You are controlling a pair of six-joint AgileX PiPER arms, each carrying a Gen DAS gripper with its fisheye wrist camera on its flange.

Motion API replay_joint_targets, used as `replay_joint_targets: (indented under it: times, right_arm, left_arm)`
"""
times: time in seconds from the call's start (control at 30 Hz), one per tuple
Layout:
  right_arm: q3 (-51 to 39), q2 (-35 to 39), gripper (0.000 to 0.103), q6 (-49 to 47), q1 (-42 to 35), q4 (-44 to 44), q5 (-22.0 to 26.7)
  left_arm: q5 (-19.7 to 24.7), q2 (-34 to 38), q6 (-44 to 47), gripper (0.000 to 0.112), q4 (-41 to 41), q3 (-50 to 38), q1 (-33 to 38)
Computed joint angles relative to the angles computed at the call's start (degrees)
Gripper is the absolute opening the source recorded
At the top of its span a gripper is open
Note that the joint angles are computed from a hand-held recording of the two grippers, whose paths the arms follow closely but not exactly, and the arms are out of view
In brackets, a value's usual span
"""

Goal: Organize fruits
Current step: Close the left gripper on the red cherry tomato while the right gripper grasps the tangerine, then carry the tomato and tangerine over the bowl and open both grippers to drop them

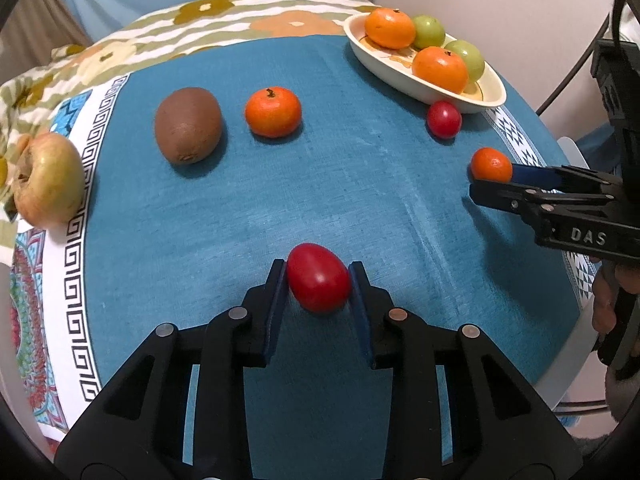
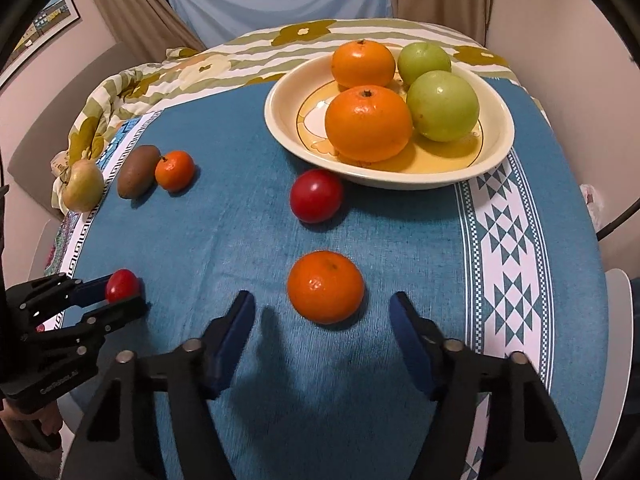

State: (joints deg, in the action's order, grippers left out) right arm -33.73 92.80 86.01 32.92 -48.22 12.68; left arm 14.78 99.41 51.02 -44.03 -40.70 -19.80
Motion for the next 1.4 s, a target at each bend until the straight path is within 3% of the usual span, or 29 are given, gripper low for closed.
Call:
replay_joint_targets:
  times: [0.17,0.23,0.37,0.7,1.1,1.4]
  right_arm:
    - [-0.33,0.42,0.047,4.23,0.48,-4.04,0.70]
    - [-0.65,0.70,0.034,4.14,0.28,-4.25,0.64]
    - [-0.02,-0.24,0.034,6.26,0.44,-6.24,0.31]
    - [1.61,-7.73,0.034,-2.09,1.00,0.44,2.23]
    - [4.06,-24.40,0.034,-29.94,-3.10,23.34,8.54]
    - [1.81,-28.24,0.034,-46.56,-11.82,34.76,11.44]
  left_arm:
    - [-0.16,-0.31,-1.23,0.035,1.05,0.34,0.63]
    - [-0.18,-0.48,-1.60,0.035,1.12,0.55,0.91]
    - [-0.14,-1.33,-3.57,0.035,2.24,1.26,1.65]
    - [1.94,-8.97,-16.00,0.035,11.70,2.67,1.26]
    - [7.36,-18.09,-40.80,0.035,28.87,-4.09,-6.69]
    - [9.77,-13.09,-42.92,0.035,30.22,-15.57,-10.31]
